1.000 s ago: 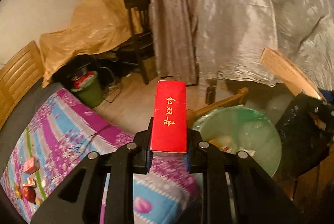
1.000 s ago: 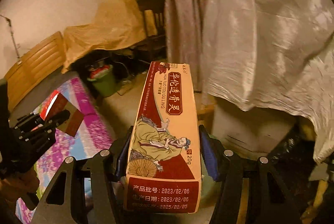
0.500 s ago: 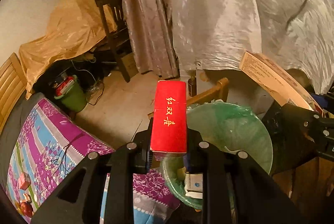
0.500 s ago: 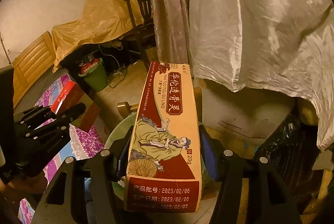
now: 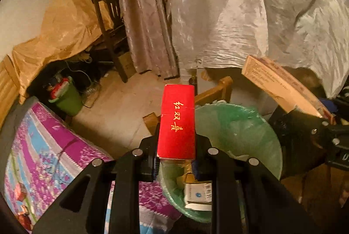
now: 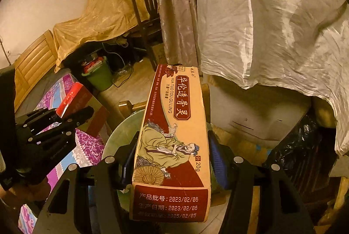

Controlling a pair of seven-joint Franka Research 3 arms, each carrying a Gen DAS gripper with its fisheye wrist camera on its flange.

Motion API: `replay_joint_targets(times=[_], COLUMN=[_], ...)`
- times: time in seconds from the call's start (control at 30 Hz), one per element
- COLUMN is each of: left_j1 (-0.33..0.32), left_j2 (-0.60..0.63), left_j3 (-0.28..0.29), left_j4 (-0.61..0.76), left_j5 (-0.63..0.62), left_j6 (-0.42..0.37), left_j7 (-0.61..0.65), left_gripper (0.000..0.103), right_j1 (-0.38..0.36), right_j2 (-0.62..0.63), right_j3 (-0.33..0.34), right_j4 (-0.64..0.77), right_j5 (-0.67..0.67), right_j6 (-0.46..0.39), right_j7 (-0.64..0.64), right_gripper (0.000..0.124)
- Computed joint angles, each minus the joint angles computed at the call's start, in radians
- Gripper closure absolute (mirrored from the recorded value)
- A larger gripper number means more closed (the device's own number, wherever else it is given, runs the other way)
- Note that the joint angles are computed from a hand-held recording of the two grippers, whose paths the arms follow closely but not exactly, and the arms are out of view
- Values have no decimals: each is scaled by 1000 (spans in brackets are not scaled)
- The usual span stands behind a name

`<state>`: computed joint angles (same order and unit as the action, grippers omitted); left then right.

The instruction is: Collect trash

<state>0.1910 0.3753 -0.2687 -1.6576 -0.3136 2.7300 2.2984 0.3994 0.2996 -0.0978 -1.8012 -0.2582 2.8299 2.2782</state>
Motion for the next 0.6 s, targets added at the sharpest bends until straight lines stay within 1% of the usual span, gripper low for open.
replay_joint_targets(times=[0.03, 0.07, 0.1, 0.13, 0.17, 0.2, 0.3, 0.37, 0.43, 0.53, 0.6], left_j1=[14, 27, 37, 43, 39, 34, 38, 34, 31, 24, 27], left_j2=[7, 17, 28, 39, 52, 57, 63, 52, 46, 38, 18], left_j3=[-16, -30, -39, -42, -33, -24, -17, -8, -3, 10, 14], left_j4=[12, 29, 48, 70, 92, 97, 109, 90, 78, 64, 29], left_j5=[-24, -54, -79, -98, -104, -107, -126, -129, -131, -119, -115], left_j6=[-17, -38, -69, -110, -140, -142, -180, -166, -154, -139, -101], left_j7=[19, 33, 42, 45, 30, 19, 16, 17, 18, -4, 5], left_gripper=[81, 81, 74, 58, 52, 48, 48, 48, 48, 48, 47], right_j1=[-20, -33, -20, -12, -7, -1, -6, 1, -5, 13, 21], right_j2=[8, 14, 23, 26, 29, 30, 25, 24, 24, 18, 17], right_j3=[23, 38, 23, 10, 4, -5, -10, -20, -14, -28, -32], right_j4=[6, 13, 22, 22, 24, 23, 4, -4, -9, -23, -31], right_j5=[32, 60, 51, 40, 34, 29, 41, 36, 47, 25, 16], right_j6=[2, -1, -8, -2, -3, 0, 24, 33, 38, 59, 78], right_j7=[-40, -73, -60, -51, -49, -39, -24, -8, -20, -7, -2], right_gripper=[63, 59, 46, 43, 43, 43, 43, 44, 44, 44, 44])
